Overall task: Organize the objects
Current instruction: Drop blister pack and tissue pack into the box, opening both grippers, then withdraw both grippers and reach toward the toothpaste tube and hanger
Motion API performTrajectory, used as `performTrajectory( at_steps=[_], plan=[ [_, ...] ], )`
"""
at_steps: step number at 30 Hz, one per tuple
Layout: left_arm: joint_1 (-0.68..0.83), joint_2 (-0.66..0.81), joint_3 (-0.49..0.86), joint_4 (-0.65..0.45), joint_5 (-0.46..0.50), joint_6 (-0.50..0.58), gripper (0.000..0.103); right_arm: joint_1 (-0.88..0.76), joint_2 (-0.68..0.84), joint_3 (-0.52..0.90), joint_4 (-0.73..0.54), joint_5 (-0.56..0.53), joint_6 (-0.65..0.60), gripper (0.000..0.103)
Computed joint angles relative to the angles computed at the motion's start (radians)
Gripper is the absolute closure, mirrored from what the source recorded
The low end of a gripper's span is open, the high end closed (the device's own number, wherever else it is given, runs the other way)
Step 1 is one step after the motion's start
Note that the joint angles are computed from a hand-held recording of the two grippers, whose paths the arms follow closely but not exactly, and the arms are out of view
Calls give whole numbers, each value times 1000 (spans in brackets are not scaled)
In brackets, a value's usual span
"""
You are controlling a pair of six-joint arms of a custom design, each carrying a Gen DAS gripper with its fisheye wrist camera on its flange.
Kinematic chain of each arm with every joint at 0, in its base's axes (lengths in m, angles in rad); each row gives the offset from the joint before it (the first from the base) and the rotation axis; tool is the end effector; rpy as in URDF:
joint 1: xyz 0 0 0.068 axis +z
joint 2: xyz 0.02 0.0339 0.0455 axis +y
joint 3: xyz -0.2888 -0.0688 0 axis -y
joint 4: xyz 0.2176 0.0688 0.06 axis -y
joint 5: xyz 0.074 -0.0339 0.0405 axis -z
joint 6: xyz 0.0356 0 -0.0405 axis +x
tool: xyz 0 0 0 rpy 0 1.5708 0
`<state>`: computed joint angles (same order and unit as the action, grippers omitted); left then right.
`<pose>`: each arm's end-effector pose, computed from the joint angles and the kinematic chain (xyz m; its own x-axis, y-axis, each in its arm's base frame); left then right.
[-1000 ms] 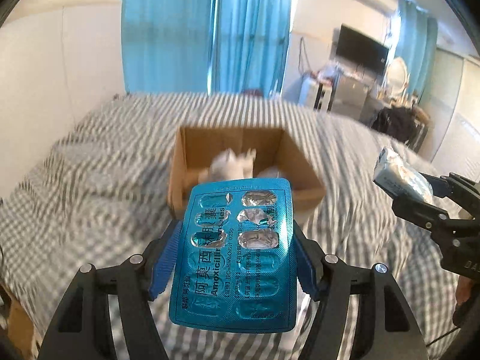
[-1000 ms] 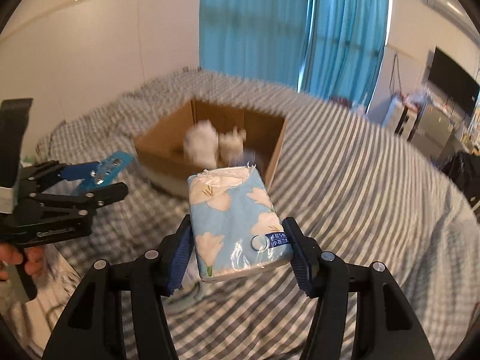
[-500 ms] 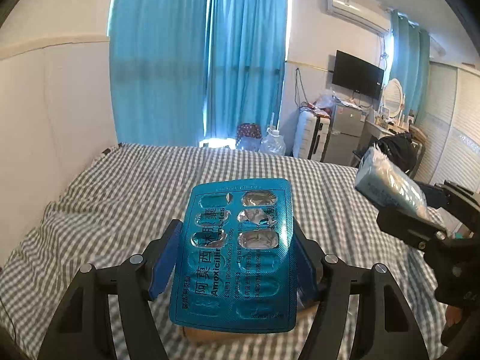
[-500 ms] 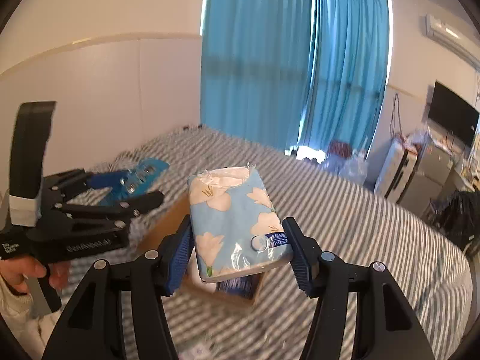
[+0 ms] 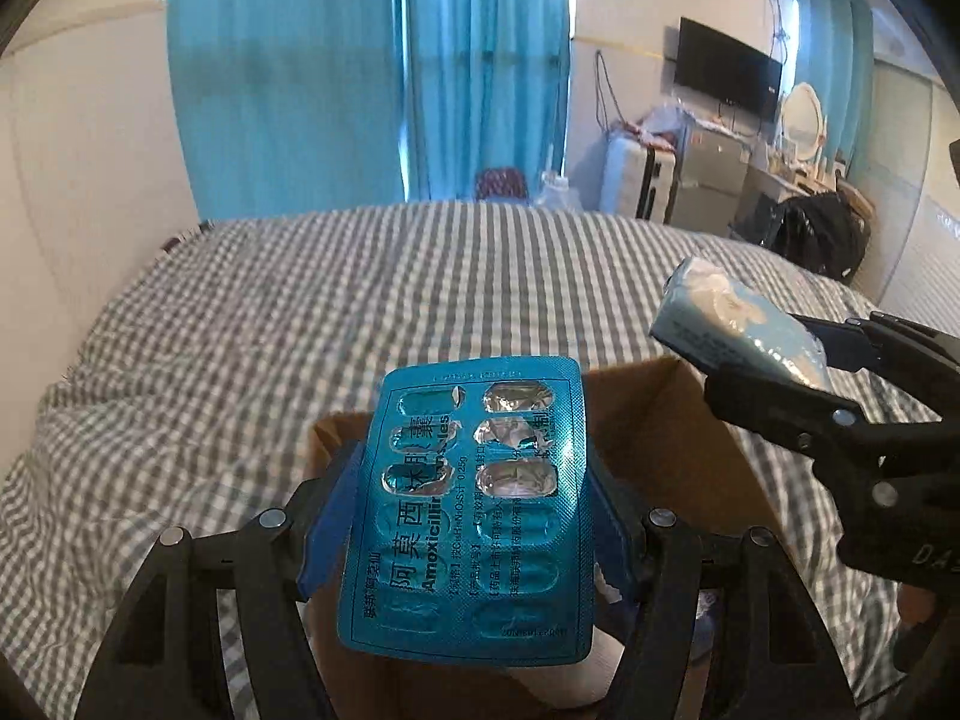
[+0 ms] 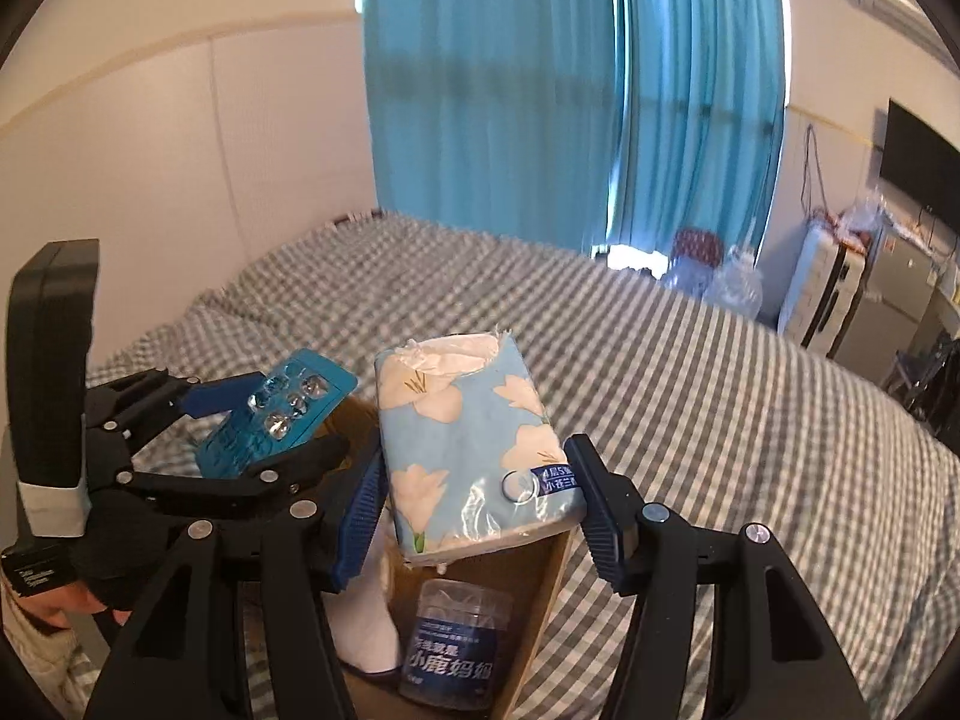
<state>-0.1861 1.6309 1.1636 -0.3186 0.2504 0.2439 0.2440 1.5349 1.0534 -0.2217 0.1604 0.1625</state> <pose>0.3279 -0.0707 0.2806 -0.5898 0.3491 -0.7282 0.5089 0.8609 0.0006 0.3056 0.0702 0.2839 -0.6387 0.0056 -0.7694 -0.0172 0.9996 0.0215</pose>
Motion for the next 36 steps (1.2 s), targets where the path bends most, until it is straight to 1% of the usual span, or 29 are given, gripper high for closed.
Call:
performTrajectory(
  at_steps=[2,5,8,10,12,13,14,16,17,19,22,24,28,30,32,34,36],
  plan=[
    [-1,17,-8,12,-9,3,33,-10,28,-17,23,-16,-1,45],
    [-9,-1,-44,17,-23,7,33,-44,50,-64,76,-68,-6,44],
    [-21,-36,-59,6,-39,11,32,-37,36,-93,84,-76,29,43],
    [-22,-71,-55,-16,-36,9,30,-51,3,-99,81,-88,25,43],
    [-28,-109,-46,-36,-53,-4,16,-42,-42,-94,59,-68,29,34],
    [-24,-139,-50,-39,-57,-11,14,-39,-74,-91,43,-55,30,26],
    [-19,-166,-52,-48,-51,-16,12,-27,-117,-89,21,-34,38,22],
    [-4,-221,-42,-83,-33,-25,10,-11,-200,-75,-42,-4,45,21],
    [9,-241,-30,-105,-22,-29,6,2,-228,-60,-79,17,50,20],
    [31,-298,-16,-152,4,-49,6,32,-296,-23,-180,79,56,17],
    [52,-358,23,-238,39,-66,4,62,-388,12,-309,144,65,14],
    [65,-407,23,-275,47,-72,2,86,-443,31,-387,177,82,13],
    [91,-509,-27,-331,69,-49,2,233,-564,25,-560,334,205,9],
    [87,-561,-80,-338,53,-40,2,318,-603,-1,-616,408,273,9],
    [94,-614,-159,-333,45,-24,2,448,-634,-38,-696,500,393,9],
    [104,-660,-240,-326,43,-8,2,579,-657,-95,-775,576,552,9],
    [85,-706,-323,-315,20,-17,2,648,-677,-169,-799,597,659,9]
  ],
)
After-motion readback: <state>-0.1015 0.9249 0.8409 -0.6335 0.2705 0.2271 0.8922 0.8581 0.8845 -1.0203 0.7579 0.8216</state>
